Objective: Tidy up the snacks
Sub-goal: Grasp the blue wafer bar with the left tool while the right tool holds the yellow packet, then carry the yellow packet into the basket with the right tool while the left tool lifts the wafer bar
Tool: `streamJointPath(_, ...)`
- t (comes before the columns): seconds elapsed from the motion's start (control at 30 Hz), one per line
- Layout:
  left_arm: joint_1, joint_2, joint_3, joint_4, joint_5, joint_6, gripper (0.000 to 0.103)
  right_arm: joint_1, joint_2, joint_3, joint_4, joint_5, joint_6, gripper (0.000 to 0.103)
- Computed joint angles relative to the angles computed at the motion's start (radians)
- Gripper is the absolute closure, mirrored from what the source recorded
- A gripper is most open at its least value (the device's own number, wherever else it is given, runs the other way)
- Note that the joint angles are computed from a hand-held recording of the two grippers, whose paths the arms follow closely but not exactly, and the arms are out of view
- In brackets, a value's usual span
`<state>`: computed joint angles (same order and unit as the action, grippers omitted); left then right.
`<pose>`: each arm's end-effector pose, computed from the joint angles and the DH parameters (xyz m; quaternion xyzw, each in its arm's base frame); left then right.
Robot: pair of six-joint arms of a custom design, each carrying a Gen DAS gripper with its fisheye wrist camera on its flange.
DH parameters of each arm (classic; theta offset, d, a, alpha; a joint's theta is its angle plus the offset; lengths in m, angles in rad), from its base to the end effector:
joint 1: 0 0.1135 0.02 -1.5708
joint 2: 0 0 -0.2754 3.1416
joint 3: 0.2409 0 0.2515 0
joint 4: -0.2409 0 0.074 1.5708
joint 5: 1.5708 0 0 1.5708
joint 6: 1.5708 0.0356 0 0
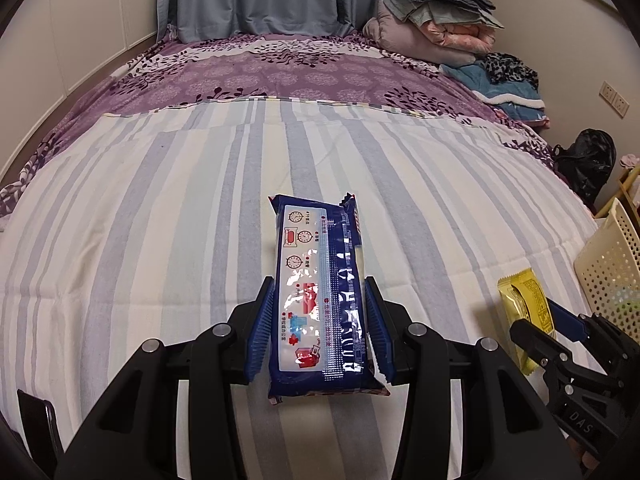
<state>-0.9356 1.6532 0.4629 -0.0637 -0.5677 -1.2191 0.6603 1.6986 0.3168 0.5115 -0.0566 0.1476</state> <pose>0.1468 -0.1669 0.0846 -0.1776 0.9322 -0.0024 0.3153 0.1808 0.1430 0.0743 -0.2474 0.9058 0.1593 0.3049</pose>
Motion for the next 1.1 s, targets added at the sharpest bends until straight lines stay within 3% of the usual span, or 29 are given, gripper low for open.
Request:
streamJointPath(0.47, -0.205, -0.068, 0.059, -0.213, -0.087, -0.170, 0.059, -0.023, -0.362, -0.125, -0.148, 0.022, 0.014, 0.056)
streamJointPath(0.67, -0.275, -0.070, 0.119, -0.303, -0.121, -0.215, 0.058, -0.112, -0.553, -0.159, -0.265, -0.022, -0.020, 0.056)
streamJointPath(0.83, -0.319, -0.056, 0.171, -0.345, -0.141, -0.225, 0.059, -0.222, -0.733, -0.178, -0.393, -0.074, -0.054, 0.056)
streamJointPath(1.1, -0.353, -0.008, 0.267, -0.367, -0.151, -0.194, 0.059, -0.596, -0.929, -0.163, -0.592, -0.285, -0.207, 0.056)
